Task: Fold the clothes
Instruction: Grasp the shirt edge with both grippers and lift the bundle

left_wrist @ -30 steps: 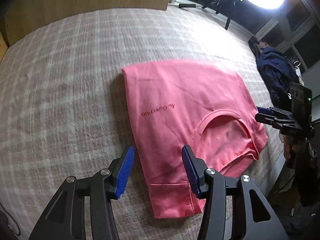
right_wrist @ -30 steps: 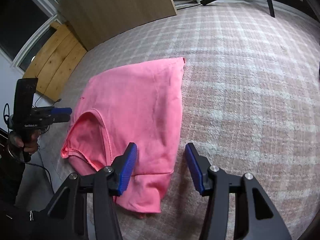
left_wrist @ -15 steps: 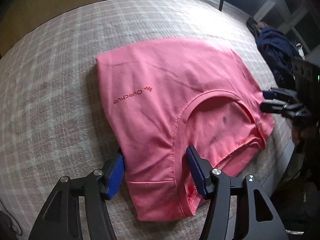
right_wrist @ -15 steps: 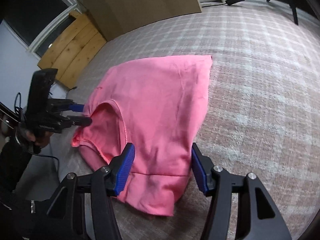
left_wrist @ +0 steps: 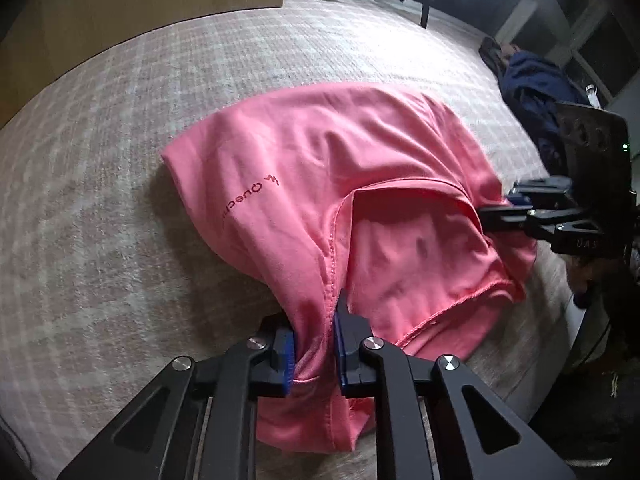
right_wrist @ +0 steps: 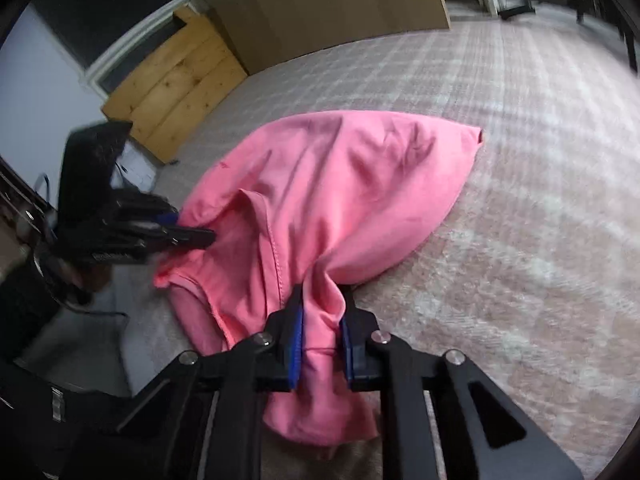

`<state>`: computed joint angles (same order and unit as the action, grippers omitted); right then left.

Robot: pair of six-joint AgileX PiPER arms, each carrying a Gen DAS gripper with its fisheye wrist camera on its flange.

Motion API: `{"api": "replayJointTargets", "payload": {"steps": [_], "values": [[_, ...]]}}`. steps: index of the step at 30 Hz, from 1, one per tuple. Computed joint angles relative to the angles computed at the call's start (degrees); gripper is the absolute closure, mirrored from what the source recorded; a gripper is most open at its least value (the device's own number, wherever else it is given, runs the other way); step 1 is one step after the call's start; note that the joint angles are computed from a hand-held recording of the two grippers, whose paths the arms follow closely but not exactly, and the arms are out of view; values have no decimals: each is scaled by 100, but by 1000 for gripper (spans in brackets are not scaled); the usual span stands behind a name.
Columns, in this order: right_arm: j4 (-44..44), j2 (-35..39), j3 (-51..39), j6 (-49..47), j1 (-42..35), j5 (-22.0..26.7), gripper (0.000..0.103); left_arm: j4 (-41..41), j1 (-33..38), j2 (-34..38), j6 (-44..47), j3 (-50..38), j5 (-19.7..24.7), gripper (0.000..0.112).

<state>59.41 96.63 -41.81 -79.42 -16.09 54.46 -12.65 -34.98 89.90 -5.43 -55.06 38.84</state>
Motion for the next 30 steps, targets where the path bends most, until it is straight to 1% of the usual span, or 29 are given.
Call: {"api": "replayJointTargets", "payload": {"steps": [2,4,6,8,10,11,12,14,16,17,19,21,22,24,26,28,30], "values": [[-8,189,-137,111,-79,313,90,-229,-47,-46,25,30,-95,100],[224,262,-201,195,-190,664,91,-754,101,-313,425,146,-153,101],[477,320,-245,287,-293,999,91,-760,95,-472,440,98,-167,101],[670,187,-333,466,-347,1276,91,-943,320,-681,705,-10,-2,101],[818,19,-462,703,-270,1389,91,-1134,641,-868,1068,-136,205,101],[880,-70,-547,844,-200,1397,91,-1325,1046,-938,1522,-171,386,101],[977,-157,-665,996,-78,1387,91,-1504,1294,-948,1865,-189,431,101],[1197,-311,-856,1325,209,1282,91,-1844,1745,-936,2492,-245,507,101],[1398,-434,-1070,1654,498,1138,91,-2110,2495,-1111,3164,-448,985,101],[1449,-497,-1195,1849,635,1096,91,-2157,2695,-1218,3349,-461,1119,101],[1592,-484,-1629,2317,1243,695,91,-2400,3584,-1230,4099,-766,1689,101],[1570,-354,-2131,2744,1784,325,91,-2577,4219,-915,4535,-1287,2096,101],[1554,-199,-2462,2983,2033,172,91,-2647,4498,-731,4701,-1579,2287,101],[1484,246,-3262,3458,2473,-113,91,-2473,4666,-257,4694,-2205,2288,101],[1300,832,-4236,3916,2822,-377,91,-2509,4931,252,4786,-2872,2462,101],[1032,1453,-5283,4368,3081,-546,91,-2554,5162,695,4955,-3477,2632,101],[821,1958,-6070,4753,3226,-587,91,-2510,5313,1085,5080,-4093,2789,101]]}}
